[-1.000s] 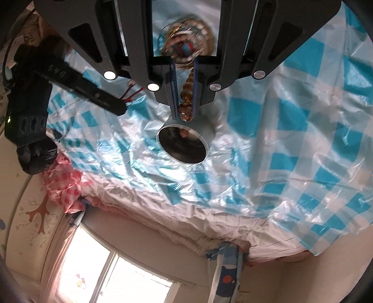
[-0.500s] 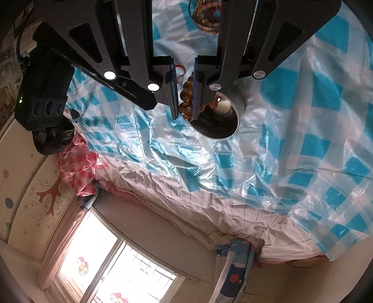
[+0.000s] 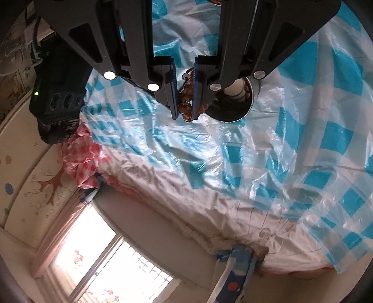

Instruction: Organize jewelry

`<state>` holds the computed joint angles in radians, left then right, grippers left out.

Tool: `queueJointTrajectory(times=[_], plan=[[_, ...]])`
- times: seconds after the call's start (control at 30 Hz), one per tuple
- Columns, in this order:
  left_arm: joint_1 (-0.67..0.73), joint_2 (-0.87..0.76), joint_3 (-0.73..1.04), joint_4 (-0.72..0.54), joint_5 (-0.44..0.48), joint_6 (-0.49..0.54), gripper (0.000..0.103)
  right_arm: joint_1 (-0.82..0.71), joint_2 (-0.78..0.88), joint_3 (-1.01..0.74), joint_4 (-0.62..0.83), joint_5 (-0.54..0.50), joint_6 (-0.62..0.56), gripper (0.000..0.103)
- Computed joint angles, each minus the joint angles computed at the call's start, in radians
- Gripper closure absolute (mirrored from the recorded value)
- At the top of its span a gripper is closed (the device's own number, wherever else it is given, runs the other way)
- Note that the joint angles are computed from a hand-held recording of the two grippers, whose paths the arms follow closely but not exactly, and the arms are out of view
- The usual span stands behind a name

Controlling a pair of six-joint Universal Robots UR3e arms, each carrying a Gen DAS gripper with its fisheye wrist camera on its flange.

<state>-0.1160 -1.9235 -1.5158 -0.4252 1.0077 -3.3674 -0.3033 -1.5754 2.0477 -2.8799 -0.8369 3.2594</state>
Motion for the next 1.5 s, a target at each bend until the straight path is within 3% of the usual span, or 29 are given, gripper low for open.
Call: queueJointTrajectory(times=[0.07,0.1,0.13,0.5,0.63,0.8,1.0,1.5], plan=[[-0.029,-0.048,0.081,-0.111,0.089,0.008,0.092,0.041,0.080,-0.080,0.092,-0.072,-0.030,0.088],[-0.043,-0.066,0.104,-0.146,0.142,0.007,0.092,0.053,0.104,-0.091,0.096,-0.107,-0.026,0.068],[-0.044,-0.074,0.115,-0.172,0.154,0.004,0.092,0.054,0.129,-0.088,0.089,-0.132,-0.014,0.063],[0.007,0.004,0.030,-0.135,0.176,0.000,0.073,-0.027,0.053,0.016,0.010,-0.107,-0.010,0.056],[-0.019,0.008,0.044,-0.148,0.246,0.025,0.067,-0.031,0.051,0.016,0.018,-0.118,-0.016,0.053],[-0.089,-0.002,0.080,-0.151,0.400,0.069,0.058,-0.018,0.057,0.006,0.020,-0.140,-0.031,0.047],[-0.138,-0.006,0.099,-0.139,0.517,0.116,0.051,0.006,0.044,0.005,0.022,-0.174,-0.054,0.041],[-0.157,0.021,0.063,-0.105,0.604,0.165,0.046,0.028,0.036,0.002,0.031,-0.207,-0.069,0.038]])
